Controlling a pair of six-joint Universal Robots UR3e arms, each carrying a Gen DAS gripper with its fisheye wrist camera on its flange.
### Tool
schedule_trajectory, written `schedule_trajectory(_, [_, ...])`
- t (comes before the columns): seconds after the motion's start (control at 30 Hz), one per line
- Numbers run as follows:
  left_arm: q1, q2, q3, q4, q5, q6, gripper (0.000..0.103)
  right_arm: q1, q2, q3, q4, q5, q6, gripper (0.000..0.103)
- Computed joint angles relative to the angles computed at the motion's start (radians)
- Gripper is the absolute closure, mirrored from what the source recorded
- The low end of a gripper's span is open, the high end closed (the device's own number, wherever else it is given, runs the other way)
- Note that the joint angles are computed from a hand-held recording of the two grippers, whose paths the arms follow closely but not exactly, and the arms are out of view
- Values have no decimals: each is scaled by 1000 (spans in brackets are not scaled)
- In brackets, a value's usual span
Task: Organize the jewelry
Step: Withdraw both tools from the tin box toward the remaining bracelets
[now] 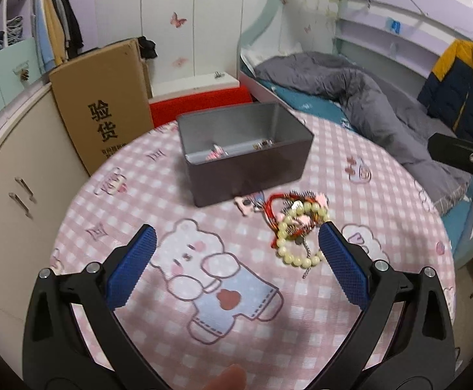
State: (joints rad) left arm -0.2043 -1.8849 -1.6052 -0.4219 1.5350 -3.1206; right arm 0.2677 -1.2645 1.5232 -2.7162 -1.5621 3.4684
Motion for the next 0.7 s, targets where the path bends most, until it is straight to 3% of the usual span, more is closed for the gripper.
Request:
schedule_trajectory(0.17, [-25, -101, 78, -61, 15, 10, 6, -16, -18, 49, -8, 16, 7, 7])
schedule_trajectory(0.37, [-43, -206, 176, -132, 3, 30, 23, -20, -20, 88, -10, 33, 14, 7])
schedule_trajectory(0.47, [-42, -219, 185, -133, -21, 43, 50, -20, -16, 92, -5, 36, 5, 7])
schedule_trajectory(0.5, [-33, -209, 181, -139, -52, 59, 73, -20, -15, 90, -1, 36, 3, 7])
schedule_trajectory(0.53, [-25, -202, 179, -149, -71, 64, 84, -19, -12, 86, 6, 37, 1, 7])
schedule_trajectory(0.6, [-12, -177, 160, -148, -96, 73, 93, -20, -4, 82, 13, 39, -3, 7])
schedule_trajectory(0.7, [10, -122, 91, -112, -130, 81, 94, -17, 14, 75, 23, 46, -7, 7])
